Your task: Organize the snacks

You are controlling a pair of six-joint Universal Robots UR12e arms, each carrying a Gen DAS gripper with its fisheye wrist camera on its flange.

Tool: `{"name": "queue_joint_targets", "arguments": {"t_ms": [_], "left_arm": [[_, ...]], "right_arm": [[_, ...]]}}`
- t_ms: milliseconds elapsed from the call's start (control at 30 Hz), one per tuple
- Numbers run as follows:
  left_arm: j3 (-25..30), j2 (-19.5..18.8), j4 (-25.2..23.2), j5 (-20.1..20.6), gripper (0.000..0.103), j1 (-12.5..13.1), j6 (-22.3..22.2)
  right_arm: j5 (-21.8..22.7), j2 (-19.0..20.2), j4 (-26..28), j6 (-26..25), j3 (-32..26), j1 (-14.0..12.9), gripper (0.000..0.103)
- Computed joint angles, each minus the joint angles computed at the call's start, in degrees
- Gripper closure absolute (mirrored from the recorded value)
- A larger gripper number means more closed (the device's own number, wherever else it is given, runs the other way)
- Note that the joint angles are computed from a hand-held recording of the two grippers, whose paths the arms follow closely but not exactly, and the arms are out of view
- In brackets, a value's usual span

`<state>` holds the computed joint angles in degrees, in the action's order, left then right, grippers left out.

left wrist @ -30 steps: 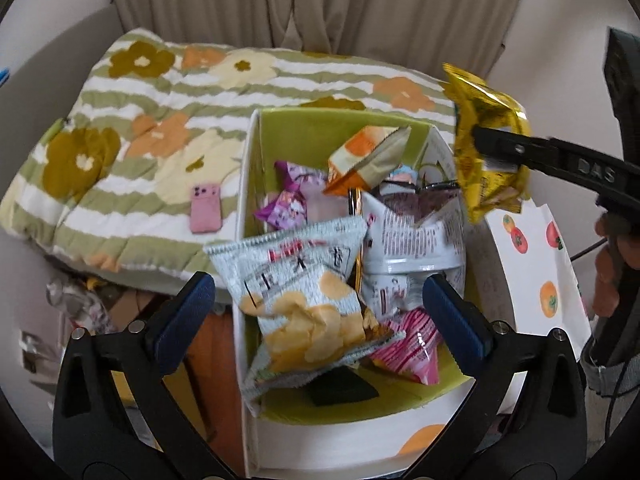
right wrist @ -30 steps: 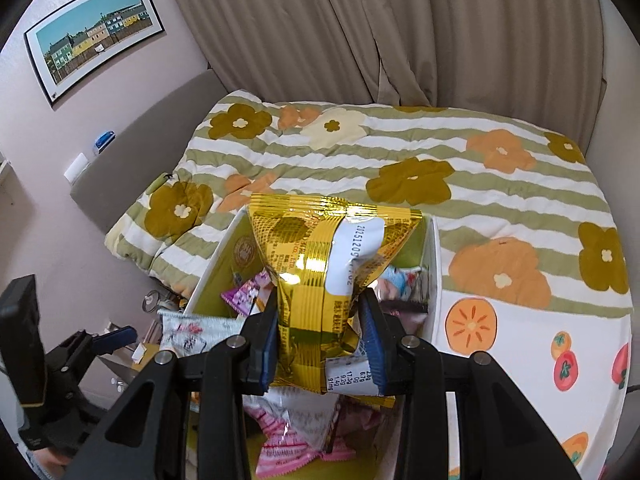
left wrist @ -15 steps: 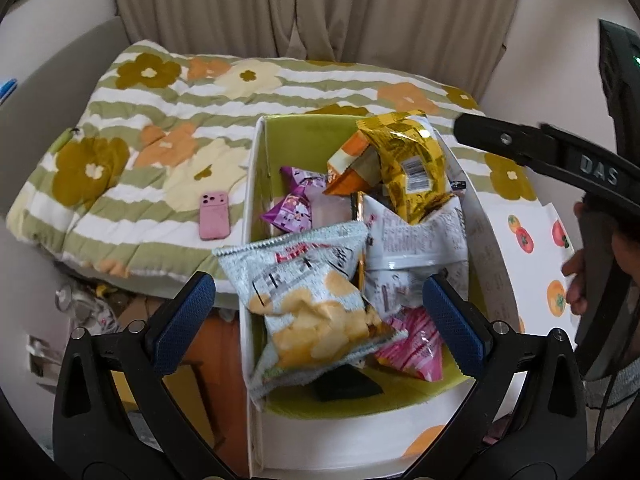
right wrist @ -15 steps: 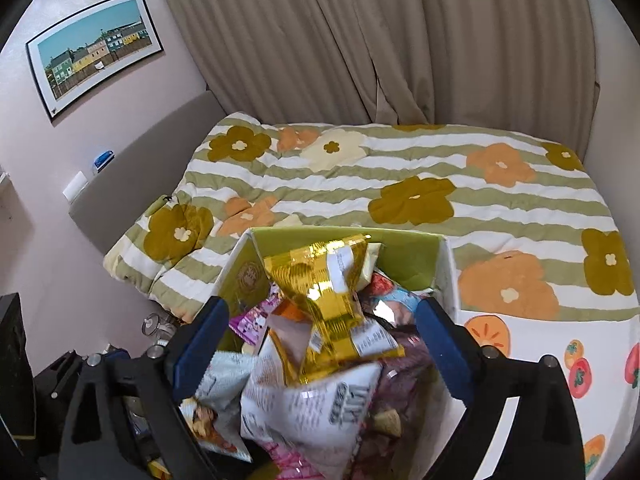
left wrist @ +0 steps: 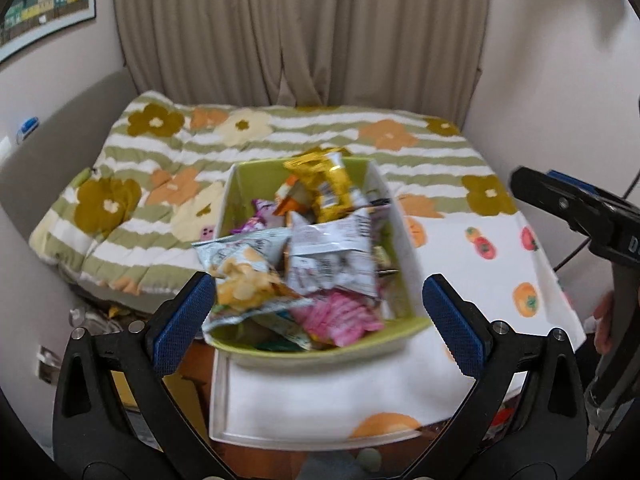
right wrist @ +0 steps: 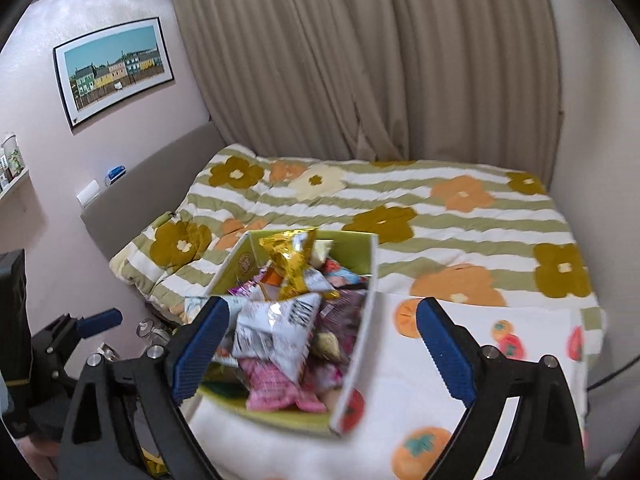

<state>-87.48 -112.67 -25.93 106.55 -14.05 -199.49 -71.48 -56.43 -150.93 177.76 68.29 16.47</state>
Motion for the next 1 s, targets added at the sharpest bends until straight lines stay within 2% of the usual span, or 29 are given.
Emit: {"name": "queue_joint_targets", "arguments": {"t_ms": [133,267,433,533,600,633,1000], "left_arm": [[-1.2,1.1,2.3,2.0,0.000,-2.4,-0.3],[-2.5,1.9,4.9,4.3,0.000,-4.2,-0.1],[-3.6,2.4,9.0,8.5,0.000,-6.3,0.6],[-4.2,2.6,10.7,9.5,0.000,-7.1,1.0],[-4.4,2.6,11.4,9.9,0.000,-7.6,1.4],[-4.6,2.6,11.7,10.0,0.000,-7.8,1.5],[-4.5,2.2,11.9,10.7,0.000,-8.7,2.4]], "right_arm": [[-2.2,-5.2,-4.2,0.8,7.4,-1.2,0.010],[-7.7,-8.7,-7.8,-0.1,12.7,-1.4,0.010],[-13.1,-11.6,-11.8,-0.1,17.5,-1.4,0.009],[-15.9,-13.0,-13.9,1.0,20.0,-1.5,0.008],[-18.0,-13.4,-14.0,1.2,20.9,-1.3,0.004],[-18.1,-13.7,-14.1,1.2,21.4,-1.4,0.001],[-18.3,-15.2,-15.1,2.9,24.0,-1.8,0.001]]}}
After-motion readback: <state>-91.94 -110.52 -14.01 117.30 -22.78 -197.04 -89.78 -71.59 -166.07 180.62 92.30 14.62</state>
